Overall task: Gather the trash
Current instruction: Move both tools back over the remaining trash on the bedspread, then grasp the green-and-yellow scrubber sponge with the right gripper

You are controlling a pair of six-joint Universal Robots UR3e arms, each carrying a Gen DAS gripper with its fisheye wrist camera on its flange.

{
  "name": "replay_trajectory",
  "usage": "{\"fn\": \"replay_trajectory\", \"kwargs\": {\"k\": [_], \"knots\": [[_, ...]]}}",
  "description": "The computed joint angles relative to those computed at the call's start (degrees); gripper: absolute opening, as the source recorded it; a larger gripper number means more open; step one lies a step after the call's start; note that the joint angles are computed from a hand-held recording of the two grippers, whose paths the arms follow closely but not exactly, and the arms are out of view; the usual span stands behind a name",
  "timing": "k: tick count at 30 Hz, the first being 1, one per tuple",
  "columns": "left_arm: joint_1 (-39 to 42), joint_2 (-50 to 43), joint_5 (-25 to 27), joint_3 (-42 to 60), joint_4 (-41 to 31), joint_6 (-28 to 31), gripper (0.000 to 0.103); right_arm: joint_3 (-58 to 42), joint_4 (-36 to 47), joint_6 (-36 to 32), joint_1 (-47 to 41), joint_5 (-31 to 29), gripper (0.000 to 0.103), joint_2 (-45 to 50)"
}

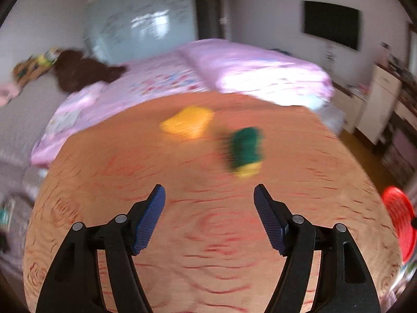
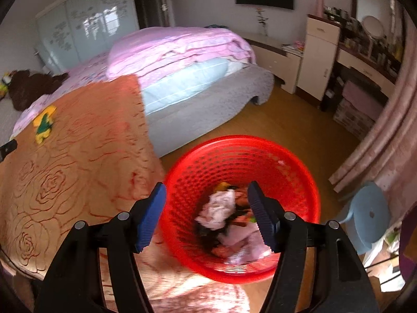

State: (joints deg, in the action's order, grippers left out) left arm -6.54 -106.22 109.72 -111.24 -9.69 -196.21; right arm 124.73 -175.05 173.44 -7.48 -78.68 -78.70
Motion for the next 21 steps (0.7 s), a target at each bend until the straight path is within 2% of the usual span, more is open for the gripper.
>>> {"fn": "replay_trajectory", "kwargs": {"k": [4,10,18,21], "knots": [[3.51,1.35,0.11,-3.21,0.18,-1.87,0.068,-5.54,1.62,1.90,5.86,-0.81,0.063,3.47],[3.18,-1.16,1.88,-2.66,-0.21,-2.42,0.068,-17.52,3.89,3.76,15.17,-1.62,0.063,10.38],[9.05,0.46,-5.24,-6.63,-0.04,-3.19,0.068,-44.49,14.25,3.45,26.46,-4.60,0.063,25.67],[9.03,0.35,-4.95,-6.95,0.02,-3.45,0.068,-55.65,19.48,4.06,28.93,-4.23,0.063,31.81]]}}
